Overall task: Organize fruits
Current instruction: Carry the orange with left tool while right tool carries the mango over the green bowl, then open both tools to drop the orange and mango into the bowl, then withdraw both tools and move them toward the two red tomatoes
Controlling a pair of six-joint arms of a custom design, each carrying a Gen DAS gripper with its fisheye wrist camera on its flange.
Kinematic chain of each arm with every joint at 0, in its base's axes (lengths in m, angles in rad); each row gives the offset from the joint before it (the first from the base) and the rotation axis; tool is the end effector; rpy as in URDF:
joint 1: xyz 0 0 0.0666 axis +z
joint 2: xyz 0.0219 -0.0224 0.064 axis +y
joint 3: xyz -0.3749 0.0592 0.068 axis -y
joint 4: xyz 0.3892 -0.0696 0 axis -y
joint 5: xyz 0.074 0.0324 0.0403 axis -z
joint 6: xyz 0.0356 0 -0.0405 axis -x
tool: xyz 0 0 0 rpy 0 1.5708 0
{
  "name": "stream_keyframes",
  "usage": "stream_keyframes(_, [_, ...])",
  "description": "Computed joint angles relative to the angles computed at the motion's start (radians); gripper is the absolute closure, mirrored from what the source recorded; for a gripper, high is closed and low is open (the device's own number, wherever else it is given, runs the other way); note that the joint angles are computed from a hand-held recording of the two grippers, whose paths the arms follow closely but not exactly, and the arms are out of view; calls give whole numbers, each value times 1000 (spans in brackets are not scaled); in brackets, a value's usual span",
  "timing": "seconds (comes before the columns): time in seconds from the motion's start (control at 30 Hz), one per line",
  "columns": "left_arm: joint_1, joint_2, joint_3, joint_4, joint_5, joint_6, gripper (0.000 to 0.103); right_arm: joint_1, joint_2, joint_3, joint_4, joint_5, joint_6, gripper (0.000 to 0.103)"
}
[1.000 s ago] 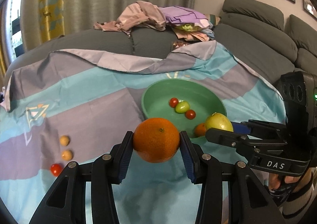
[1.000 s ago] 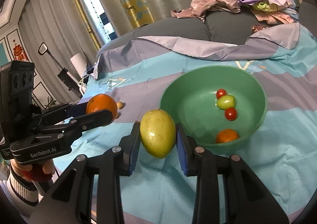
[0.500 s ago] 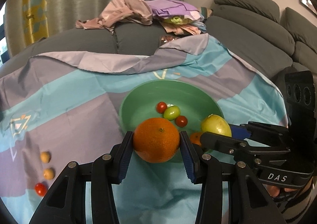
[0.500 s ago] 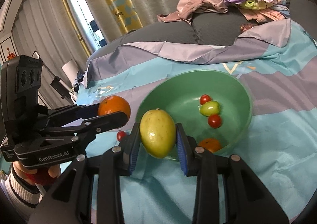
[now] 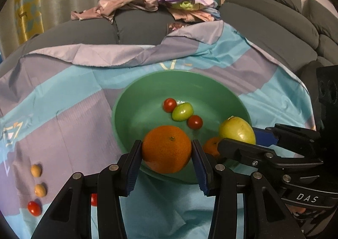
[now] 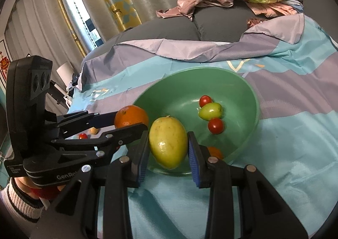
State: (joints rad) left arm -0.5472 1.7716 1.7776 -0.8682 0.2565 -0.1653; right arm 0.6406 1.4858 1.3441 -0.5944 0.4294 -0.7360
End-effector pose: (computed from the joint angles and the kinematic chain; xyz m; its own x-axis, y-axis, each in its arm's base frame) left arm 0.5271 -0.3322 0.4043 -0.5336 0.5115 -0.6736 0.7422 0.6651 -0.0829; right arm 0.4275 0.2997 0.3834 -0.5977 0.3157 -0.7369 0.1419 0.9463 0.2903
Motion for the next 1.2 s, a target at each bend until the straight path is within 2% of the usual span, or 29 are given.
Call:
stream_keyframes(0.3, [-6,22,24,-25,-17,-4,57,1,8,12,-42,13,-18,66])
stream_keyframes(0.53, [-4,7,9,-3,-21,9,57,13,6,22,-79,48,-40,64])
stream_keyframes(0.6, [1,-11,-8,12,-20,12,57,18,0,21,-82,56,-46,64])
stream_keyframes(0.7, [12,-43,-38,26,-22,26,57,35,-6,30,-102,83,-58,58])
stream_keyframes(0.77, [23,-69,-63,36,-19,36,46,46,-11,33,-103,94,-64,52])
stream_keyframes(0.8, [30,-86,-80,44,-19,43,45,52,-13,35,-106,101,-67,51])
stream_keyframes(1.03, [88,-206,-213,73,-30,67,45,102,-6,74,-154,133,-74,44])
stream_keyframes(1.2, [134,-285,-308,77,-67,64,45,131,12,113,-183,140,-66,37])
